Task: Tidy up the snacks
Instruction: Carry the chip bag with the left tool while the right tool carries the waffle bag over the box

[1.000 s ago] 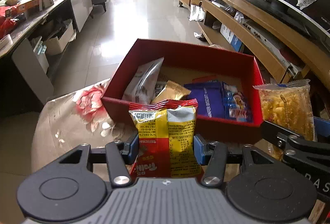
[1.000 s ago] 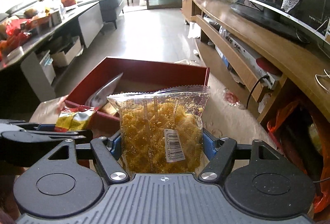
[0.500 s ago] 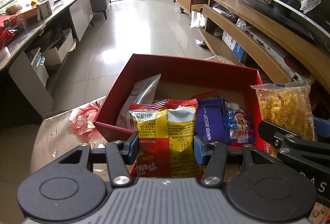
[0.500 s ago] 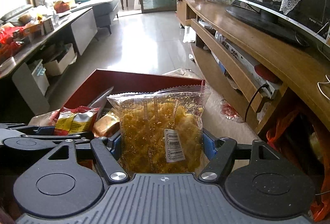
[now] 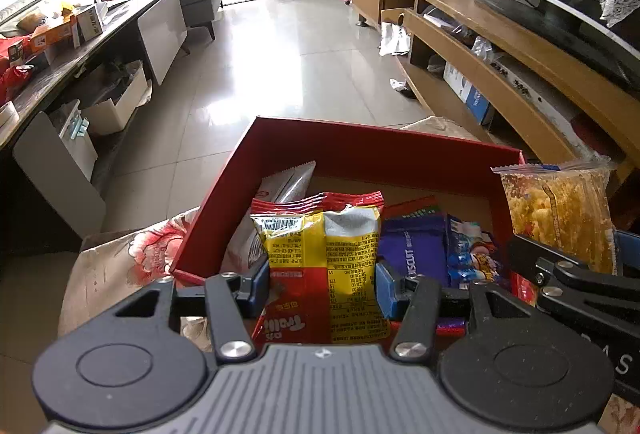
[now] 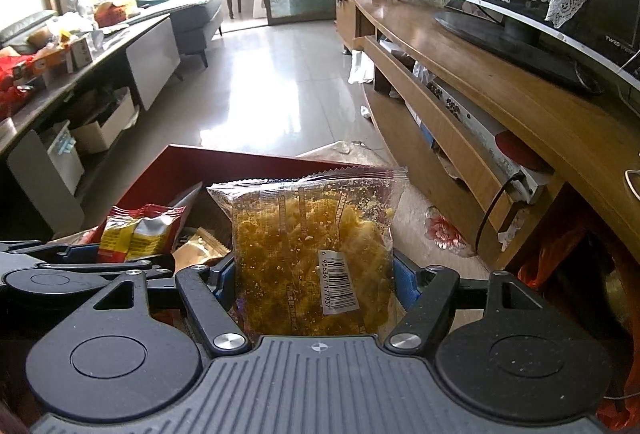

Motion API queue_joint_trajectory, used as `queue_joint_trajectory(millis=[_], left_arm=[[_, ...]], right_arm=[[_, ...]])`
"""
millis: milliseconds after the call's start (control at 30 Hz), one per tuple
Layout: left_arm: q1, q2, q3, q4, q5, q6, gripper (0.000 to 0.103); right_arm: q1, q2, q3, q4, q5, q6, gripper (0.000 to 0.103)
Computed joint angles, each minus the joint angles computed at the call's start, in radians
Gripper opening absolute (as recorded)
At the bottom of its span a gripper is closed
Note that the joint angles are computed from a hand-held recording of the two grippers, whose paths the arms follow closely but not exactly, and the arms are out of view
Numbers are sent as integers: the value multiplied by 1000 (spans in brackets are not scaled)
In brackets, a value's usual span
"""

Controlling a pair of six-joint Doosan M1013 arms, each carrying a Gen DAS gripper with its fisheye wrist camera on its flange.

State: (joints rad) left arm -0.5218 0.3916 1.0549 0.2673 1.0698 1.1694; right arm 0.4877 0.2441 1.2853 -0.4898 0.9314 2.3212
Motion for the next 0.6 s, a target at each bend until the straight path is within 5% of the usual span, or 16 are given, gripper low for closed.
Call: queue_joint_trajectory(millis=[600], left_arm=[[14, 73, -74, -19, 32, -6, 53]], right_arm=[[-40, 59, -47, 75, 2, -61, 78]])
